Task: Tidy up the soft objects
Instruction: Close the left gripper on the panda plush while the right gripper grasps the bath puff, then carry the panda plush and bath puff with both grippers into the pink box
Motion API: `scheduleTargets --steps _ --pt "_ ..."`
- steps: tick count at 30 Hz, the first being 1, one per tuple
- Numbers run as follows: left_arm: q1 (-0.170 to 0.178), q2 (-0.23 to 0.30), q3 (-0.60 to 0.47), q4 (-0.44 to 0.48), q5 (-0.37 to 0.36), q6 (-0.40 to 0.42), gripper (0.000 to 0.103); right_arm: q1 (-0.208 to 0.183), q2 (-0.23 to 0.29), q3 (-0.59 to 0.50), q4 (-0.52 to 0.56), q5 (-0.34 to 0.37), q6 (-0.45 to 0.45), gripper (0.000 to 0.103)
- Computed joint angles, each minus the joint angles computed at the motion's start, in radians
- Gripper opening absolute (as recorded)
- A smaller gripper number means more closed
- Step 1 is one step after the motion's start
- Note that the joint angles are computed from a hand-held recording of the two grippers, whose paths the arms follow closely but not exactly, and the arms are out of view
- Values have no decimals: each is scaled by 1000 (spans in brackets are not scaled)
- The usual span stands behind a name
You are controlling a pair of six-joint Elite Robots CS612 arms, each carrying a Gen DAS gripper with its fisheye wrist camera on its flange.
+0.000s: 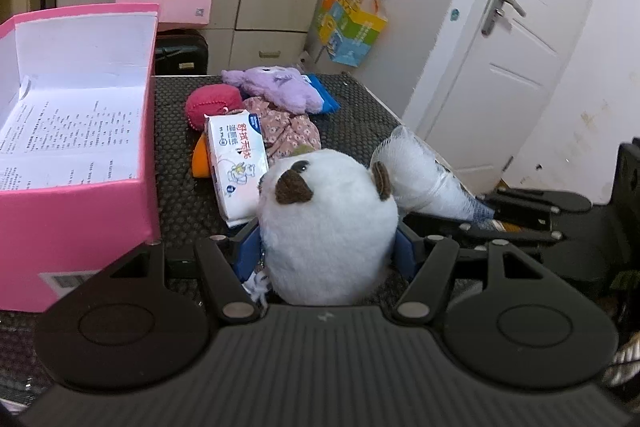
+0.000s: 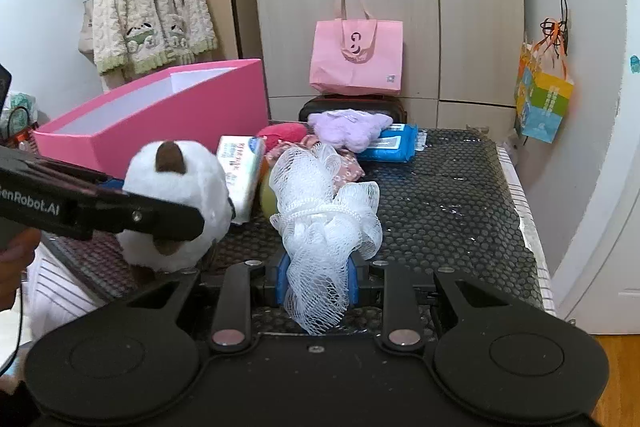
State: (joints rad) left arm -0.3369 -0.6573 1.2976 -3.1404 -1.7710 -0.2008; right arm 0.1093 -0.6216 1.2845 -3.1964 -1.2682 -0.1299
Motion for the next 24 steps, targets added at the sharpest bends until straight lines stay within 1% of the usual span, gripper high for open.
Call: scheduleTargets --steps 3,6,9,12,15,21,24 --pt "7 -19 19 14 -25 23 64 0 -20 19 10 23 -12 31" --pt "14 -37 39 30 -52 41 64 1 -42 32 53 50 -28 31" --pt "20 -56 54 68 -76 55 64 3 -60 33 127 73 -36 31" --pt "29 -75 66 111 -104 68 64 4 -74 27 210 110 -46 32" --pt "33 -98 86 136 -103 90 64 7 -86 25 266 137 -83 32" --pt "40 -148 130 173 -73 122 64 17 -106 8 378 195 -169 32" --pt "51 -169 138 213 -76 113 64 26 -114 -10 440 194 -233 32"
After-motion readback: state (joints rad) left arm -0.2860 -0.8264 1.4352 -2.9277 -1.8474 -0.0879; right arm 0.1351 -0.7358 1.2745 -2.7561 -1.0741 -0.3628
